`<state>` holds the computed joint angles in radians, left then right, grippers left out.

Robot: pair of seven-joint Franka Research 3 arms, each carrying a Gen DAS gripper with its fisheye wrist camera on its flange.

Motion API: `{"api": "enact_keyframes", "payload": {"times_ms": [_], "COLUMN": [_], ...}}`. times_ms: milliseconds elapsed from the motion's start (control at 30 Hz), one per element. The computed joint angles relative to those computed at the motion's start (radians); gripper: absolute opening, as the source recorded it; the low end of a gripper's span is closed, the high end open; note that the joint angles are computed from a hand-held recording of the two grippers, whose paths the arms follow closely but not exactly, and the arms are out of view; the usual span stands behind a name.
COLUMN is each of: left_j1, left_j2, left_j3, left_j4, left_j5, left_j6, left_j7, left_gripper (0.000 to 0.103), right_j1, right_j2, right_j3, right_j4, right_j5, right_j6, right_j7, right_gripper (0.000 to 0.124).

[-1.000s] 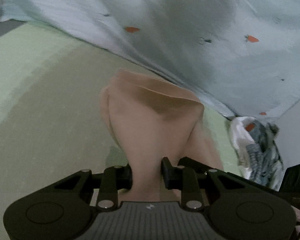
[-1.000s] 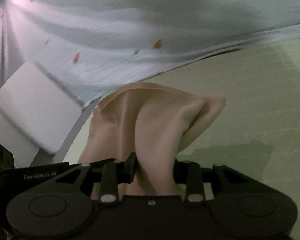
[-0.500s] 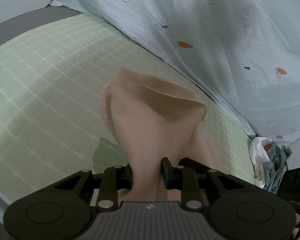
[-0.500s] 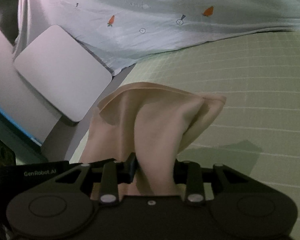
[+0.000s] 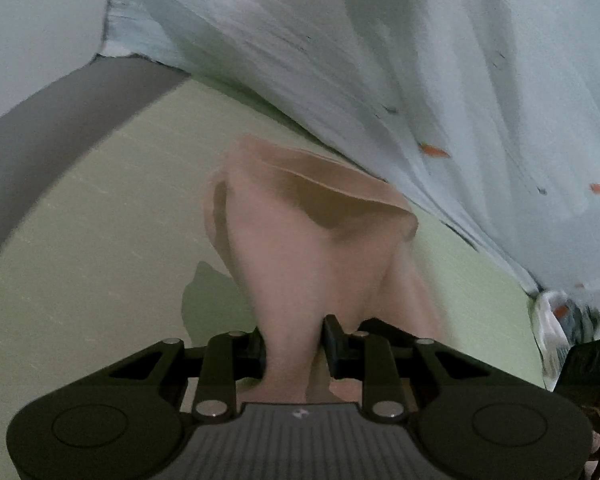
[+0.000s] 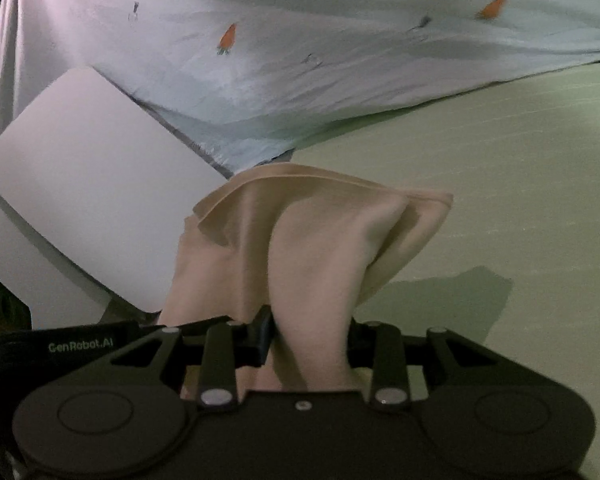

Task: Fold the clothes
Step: 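Lift the folded sweater with both tools and carry it toward the white board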

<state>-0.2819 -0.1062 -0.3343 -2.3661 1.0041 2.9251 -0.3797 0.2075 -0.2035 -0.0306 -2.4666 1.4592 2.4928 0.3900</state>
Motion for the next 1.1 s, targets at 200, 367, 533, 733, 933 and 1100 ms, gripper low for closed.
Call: {"api": "enact_keyframes", "payload": {"times_ms": [200,367,533,733,933,1100], "left_j1": [0.084,0.140,0.300,0.463,0.288,0.107], "left_j2": [0.055,0.141,0.214,0.303,0.408,0.496], "left_j3": [0.093,0.153,0.065,-0.012,0.281,0.525], "left_j4": [-0.016,-0.003,-0.005,0.107,0.289,0.423], "left_j5": [-0.108,-0.249,-0.617,-0.783,-0.669,-0.474], "left_j6": [0.129,0.198,0.261,0.223,0.196,0.105], "left_j7": [0.175,0.369,0.733,0.997,1.027,0.859], "left_gripper": [0.027,0.028,0.028,0.028,0.028,0.032], "right_j1": [0.043,0.058,0.068,0.071,0.097,0.196], "right_j2": [0.224,0.432,0.641,0.891,1.167,1.351], "right_j3": [0.069,0.127,0.183,0.250,0.337,0.250], "right_j4": [0.229,0.449,0.693,1.029,1.406,1.687], "right_j5": [-0.048,-0.167,-0.319,-0.443,-0.490,-0.667], "right_j6": [0.059,0.101,0.120,0.108,0.182,0.241], "right_j7": [0.081,0.205,0.333,0.454,0.585,0.813], "right_gripper": [0.034,0.034,0.034,0.034,0.034,0.034]}}
